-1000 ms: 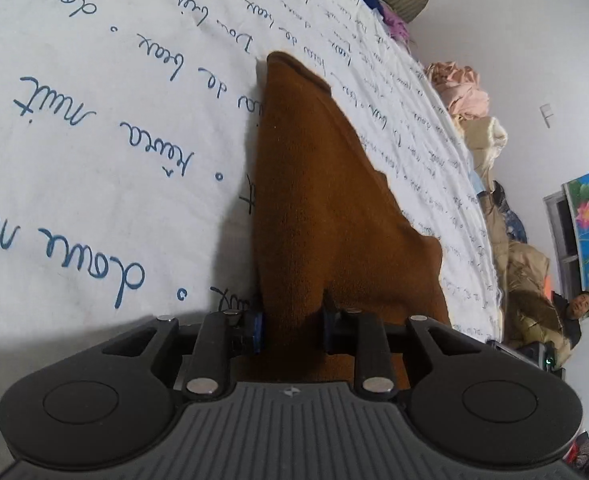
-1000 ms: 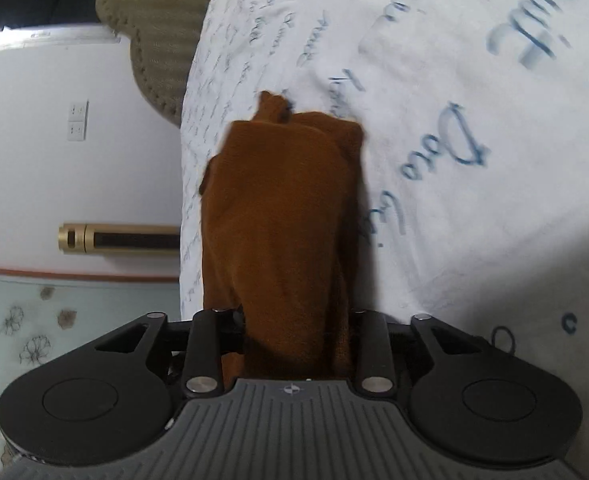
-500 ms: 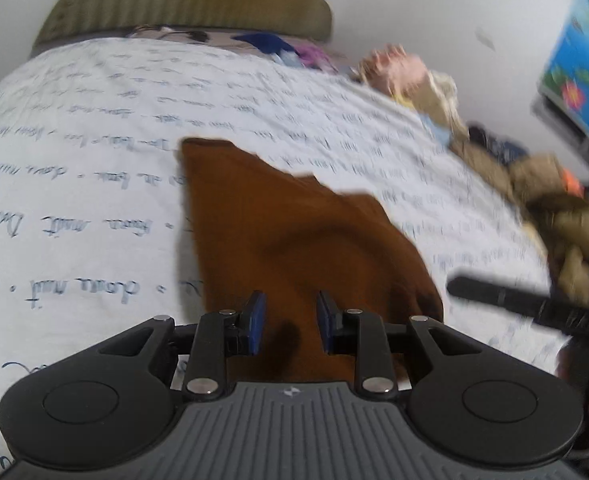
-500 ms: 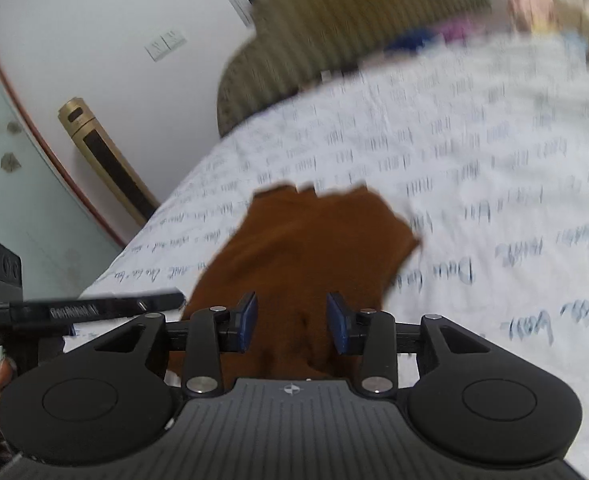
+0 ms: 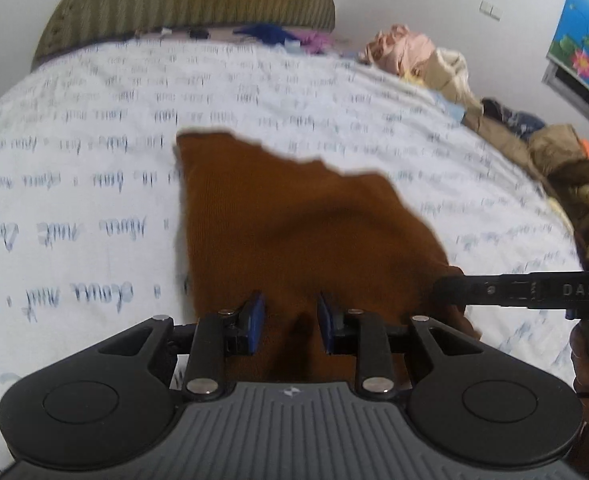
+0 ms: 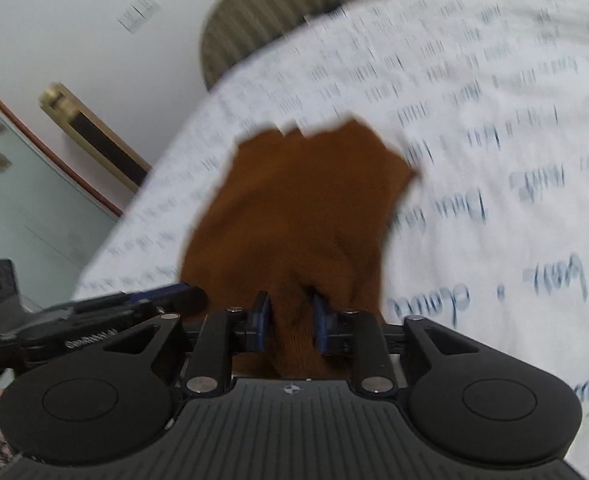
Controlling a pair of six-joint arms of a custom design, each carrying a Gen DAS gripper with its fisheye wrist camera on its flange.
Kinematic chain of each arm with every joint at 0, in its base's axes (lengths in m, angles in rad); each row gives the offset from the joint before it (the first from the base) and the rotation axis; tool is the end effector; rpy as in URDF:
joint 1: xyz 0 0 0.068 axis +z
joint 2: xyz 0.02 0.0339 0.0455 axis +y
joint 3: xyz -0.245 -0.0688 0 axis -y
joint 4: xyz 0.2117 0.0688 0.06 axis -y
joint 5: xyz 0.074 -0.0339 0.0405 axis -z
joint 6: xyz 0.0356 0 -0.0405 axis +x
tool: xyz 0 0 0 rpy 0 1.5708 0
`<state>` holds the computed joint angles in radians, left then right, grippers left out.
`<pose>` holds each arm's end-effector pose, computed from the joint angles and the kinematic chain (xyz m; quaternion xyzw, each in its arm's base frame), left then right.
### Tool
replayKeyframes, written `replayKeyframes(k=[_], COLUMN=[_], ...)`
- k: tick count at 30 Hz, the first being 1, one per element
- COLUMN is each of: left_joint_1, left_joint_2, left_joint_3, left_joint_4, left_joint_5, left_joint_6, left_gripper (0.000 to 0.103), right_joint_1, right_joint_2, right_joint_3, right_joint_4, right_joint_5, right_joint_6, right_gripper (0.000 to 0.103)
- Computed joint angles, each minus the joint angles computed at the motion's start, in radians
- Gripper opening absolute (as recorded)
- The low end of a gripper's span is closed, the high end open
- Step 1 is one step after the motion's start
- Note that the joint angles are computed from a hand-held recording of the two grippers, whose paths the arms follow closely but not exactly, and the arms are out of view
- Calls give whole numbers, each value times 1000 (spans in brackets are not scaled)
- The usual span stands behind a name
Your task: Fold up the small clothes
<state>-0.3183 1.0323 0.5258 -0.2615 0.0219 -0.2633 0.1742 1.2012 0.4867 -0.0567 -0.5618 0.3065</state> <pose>0.1778 -0.0594 0.1975 0.0296 0.9200 -0.1217 0.3714 0.1990 0.0543 0.1760 -0.0492 0.8902 0.3370 0.3024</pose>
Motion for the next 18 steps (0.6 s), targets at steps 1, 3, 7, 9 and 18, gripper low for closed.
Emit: replayKeyframes(k=[1,3,7,9,18], left_joint_1=[3,-11,13,21,-61], left_joint_2=[21,82,220,289,270], left_joint_3=[28,93,163,170,91], left_joint_4=[2,-4,38,53,94], left_joint_5=[-10,-79,-74,-67,-170], left_joint_6=[0,-7,-19,-42,-55], left_gripper=[28,28,28,28,28], right_joint_1=[8,53,142,188,117], right_joint_2=[-21,0,130,203,24], right_joint_3=[21,77,200,272,141], right_joint_4=[-14,2,44,-21,-254], right_joint_5=[7,53,170,266,267], right_joint_6=[-4,-1,31,31,-52], right_gripper=[30,30,34,36,38])
